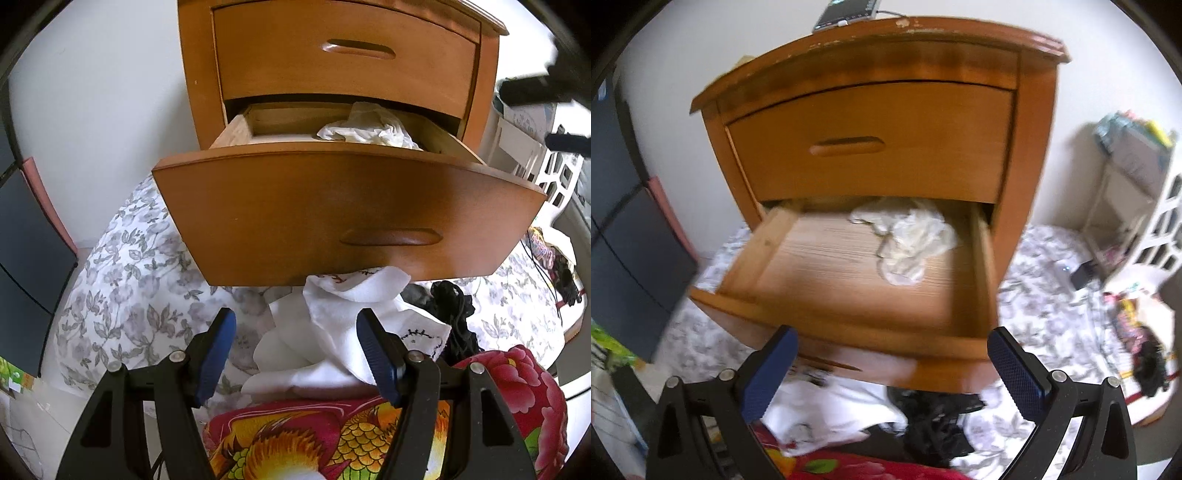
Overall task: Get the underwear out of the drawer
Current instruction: 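Reach the right tool down into the drawer toward the cream sheer garment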
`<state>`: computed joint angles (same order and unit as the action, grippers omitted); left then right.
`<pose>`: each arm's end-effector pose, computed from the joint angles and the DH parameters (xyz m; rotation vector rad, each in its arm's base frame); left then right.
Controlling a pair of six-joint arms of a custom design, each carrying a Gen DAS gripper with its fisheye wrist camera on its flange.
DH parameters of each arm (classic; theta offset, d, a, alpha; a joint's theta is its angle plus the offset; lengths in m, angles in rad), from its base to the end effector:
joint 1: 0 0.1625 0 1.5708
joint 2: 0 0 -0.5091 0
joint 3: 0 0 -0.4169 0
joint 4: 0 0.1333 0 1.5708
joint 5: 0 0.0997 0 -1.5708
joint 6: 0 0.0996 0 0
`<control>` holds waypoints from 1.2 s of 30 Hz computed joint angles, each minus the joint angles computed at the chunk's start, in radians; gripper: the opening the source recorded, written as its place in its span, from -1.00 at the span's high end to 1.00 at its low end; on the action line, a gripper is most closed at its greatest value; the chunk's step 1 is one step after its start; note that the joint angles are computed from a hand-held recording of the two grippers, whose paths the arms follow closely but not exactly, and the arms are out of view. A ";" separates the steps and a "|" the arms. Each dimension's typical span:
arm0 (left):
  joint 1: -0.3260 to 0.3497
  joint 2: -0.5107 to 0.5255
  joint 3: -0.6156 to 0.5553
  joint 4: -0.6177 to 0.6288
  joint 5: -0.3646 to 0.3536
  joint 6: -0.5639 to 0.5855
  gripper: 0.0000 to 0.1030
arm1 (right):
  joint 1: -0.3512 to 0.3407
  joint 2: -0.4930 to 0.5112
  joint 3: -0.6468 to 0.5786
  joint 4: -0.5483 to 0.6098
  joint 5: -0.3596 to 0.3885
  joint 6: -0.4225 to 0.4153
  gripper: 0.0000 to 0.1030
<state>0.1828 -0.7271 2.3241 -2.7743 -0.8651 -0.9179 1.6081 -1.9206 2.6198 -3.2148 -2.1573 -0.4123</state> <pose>-0.3893 -0.2732 -0.0241 0.7414 2.3279 -0.6230 0.0882 -0.2671 0.4046 0.1613 -2.2457 0.9919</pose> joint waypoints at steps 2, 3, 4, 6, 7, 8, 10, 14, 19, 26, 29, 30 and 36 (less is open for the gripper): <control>0.007 -0.003 0.004 -0.013 -0.009 -0.004 -0.34 | 0.034 0.027 -0.038 0.027 -0.054 0.005 -1.00; 0.011 -0.005 0.006 -0.019 -0.013 -0.008 -0.34 | 0.059 0.066 -0.050 -0.023 -0.103 -0.026 -1.00; 0.013 -0.006 0.007 -0.023 -0.015 -0.012 -0.34 | 0.075 0.099 -0.065 -0.060 -0.135 -0.053 -1.00; 0.017 -0.008 0.009 -0.026 -0.017 -0.017 -0.34 | 0.073 0.111 -0.101 -0.012 -0.134 -0.039 -1.00; 0.018 -0.007 0.009 -0.030 -0.020 -0.014 -0.34 | 0.064 0.111 -0.125 0.041 -0.121 -0.013 -1.00; 0.019 -0.006 0.011 -0.034 -0.022 -0.012 -0.34 | 0.056 0.117 -0.145 0.080 -0.116 0.003 -1.00; 0.020 -0.005 0.012 -0.043 -0.025 -0.008 -0.34 | 0.042 0.137 -0.173 0.118 -0.118 0.017 -1.00; 0.027 -0.006 0.014 -0.057 -0.037 -0.003 -0.34 | 0.009 0.187 -0.219 0.180 -0.121 0.039 -1.00; 0.035 -0.005 0.017 -0.076 -0.048 0.005 -0.34 | -0.040 0.262 -0.267 0.248 -0.140 0.072 -0.90; 0.041 -0.003 0.018 -0.093 -0.060 0.015 -0.34 | -0.100 0.345 -0.331 0.348 -0.124 0.155 -0.70; 0.045 -0.002 0.021 -0.109 -0.068 0.022 -0.34 | -0.112 0.382 -0.356 0.388 -0.133 0.179 -0.63; 0.046 -0.002 0.022 -0.114 -0.071 0.024 -0.34 | -0.112 0.390 -0.362 0.397 -0.140 0.185 -0.62; 0.056 -0.001 0.026 -0.147 -0.094 0.038 -0.34 | -0.117 0.444 -0.389 0.438 -0.174 0.197 -0.38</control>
<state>0.2383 -0.7280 2.3499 -2.9215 -0.9593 -0.8801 1.4906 -1.4762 2.2307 -2.7772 -2.3312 -0.2150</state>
